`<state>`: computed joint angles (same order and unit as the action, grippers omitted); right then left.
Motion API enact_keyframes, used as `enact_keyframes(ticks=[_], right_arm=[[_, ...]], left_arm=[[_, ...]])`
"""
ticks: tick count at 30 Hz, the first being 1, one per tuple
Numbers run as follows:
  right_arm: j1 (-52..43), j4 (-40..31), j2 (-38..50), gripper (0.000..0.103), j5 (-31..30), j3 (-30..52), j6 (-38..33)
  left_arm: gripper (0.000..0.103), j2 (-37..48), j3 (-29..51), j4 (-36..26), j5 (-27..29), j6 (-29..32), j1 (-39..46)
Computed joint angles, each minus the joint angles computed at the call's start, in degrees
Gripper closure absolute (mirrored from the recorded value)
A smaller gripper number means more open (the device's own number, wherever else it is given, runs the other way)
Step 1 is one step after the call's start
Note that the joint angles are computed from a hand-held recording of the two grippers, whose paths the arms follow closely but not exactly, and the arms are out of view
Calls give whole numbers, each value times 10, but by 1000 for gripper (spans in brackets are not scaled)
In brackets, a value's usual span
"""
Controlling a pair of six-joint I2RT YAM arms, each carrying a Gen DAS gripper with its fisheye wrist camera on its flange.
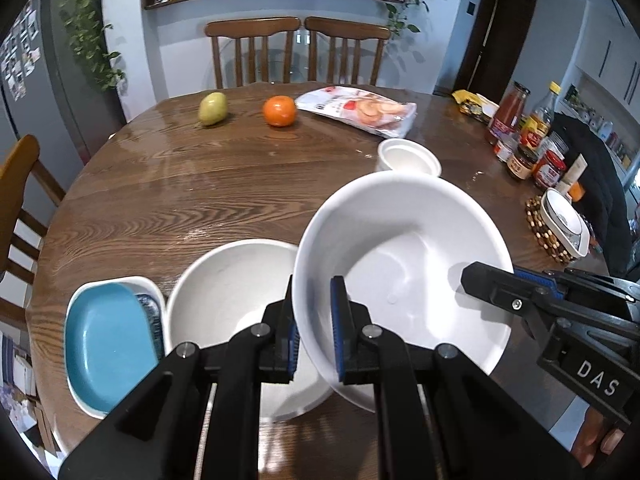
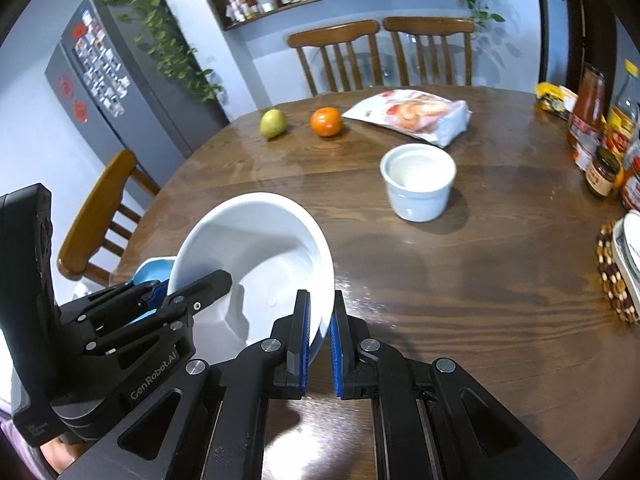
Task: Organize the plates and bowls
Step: 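Carry the smaller white bowl with both tools toward the large white bowl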
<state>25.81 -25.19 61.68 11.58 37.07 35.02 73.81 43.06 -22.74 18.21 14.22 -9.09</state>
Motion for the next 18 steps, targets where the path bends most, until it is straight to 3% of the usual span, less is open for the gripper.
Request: enact_keyframes(ticks=[18], right_arm=[[55, 38, 161, 92, -12, 92, -7]], left_arm=[[92, 76, 47, -28, 40, 54, 120]])
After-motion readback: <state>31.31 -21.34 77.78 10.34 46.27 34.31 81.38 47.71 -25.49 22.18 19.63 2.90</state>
